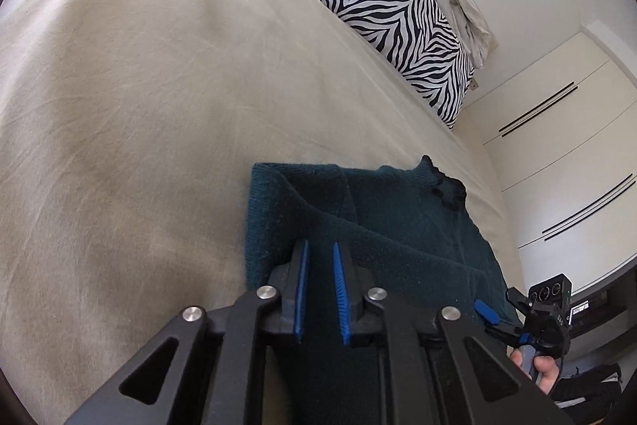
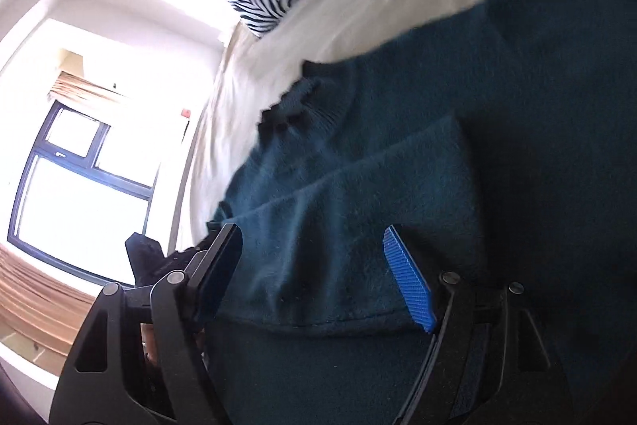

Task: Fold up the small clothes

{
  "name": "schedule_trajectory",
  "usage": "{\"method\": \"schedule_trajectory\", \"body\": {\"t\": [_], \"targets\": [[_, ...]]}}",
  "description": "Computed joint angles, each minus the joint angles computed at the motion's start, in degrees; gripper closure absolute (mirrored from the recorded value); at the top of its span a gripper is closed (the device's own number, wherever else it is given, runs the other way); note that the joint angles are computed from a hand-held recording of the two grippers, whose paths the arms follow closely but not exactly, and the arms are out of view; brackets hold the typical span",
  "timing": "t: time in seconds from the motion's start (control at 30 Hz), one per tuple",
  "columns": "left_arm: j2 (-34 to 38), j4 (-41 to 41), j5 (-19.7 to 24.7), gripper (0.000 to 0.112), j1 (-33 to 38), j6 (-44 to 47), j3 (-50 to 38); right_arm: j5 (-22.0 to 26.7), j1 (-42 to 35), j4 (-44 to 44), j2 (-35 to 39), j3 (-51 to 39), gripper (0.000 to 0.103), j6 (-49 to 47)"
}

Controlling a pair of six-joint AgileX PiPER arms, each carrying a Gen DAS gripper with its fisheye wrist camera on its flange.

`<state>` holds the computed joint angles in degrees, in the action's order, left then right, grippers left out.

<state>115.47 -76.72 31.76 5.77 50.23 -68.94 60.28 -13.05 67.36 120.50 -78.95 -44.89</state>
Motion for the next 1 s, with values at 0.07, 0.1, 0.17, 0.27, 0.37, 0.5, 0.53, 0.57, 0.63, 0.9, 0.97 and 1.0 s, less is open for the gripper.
{"method": "schedule_trajectory", "body": {"t": [0.07,0.1,0.17,0.27,0.37,0.5,0.53,0.57,0.63,0.9,0.97,1.0], "targets": [[-2.6,-1.7,0.3,0.093,-0.2,3.5,3.4,-0.7,-0.6,4.6,-0.3,2.9,0.031,-4.3],[-4.0,-4.2,0.8,0.088,-0.2,6.5,5.9,-0.4,-0.8,5.4,-0.4,3.4,0.031,-4.5],[-6.9,-6.8,0.3,0.085,-0.8,10.5,10.3,-0.1,-1.1,6.2,-0.6,4.2,0.031,-4.4],[-11.1,-10.1,-1.9,0.085,-1.8,15.5,16.0,-0.1,-1.5,6.2,-1.0,5.2,0.031,-4.5],[-14.4,-10.8,-4.0,0.084,-2.4,17.0,19.3,0.4,-2.5,7.3,-2.0,7.6,0.031,-5.7],[-15.6,-7.0,-7.4,0.075,-3.3,14.7,20.9,1.2,-4.9,8.5,-3.9,11.3,0.031,-8.5],[-15.7,-7.0,-8.4,0.076,-3.8,15.2,21.2,1.0,-5.1,8.3,-4.4,12.1,0.031,-9.0],[-16.0,-6.3,-9.4,0.076,-4.3,14.4,21.5,0.4,-5.0,7.5,-4.9,12.6,0.031,-9.3],[-17.9,-4.9,-10.6,0.075,-5.2,11.4,22.3,-0.3,-5.1,5.3,-6.4,13.6,0.031,-9.0],[-32.1,1.3,-18.6,0.064,-15.4,3.0,27.0,8.0,-28.0,6.1,-17.5,25.7,0.031,-17.2],[-33.1,-2.5,-19.0,0.055,-17.9,4.4,27.3,8.3,-37.9,4.3,-17.1,25.0,0.031,-16.3],[-33.5,-5.7,-19.2,0.053,-19.3,6.3,27.8,7.4,-42.6,3.1,-16.1,23.7,0.031,-14.7]]}}
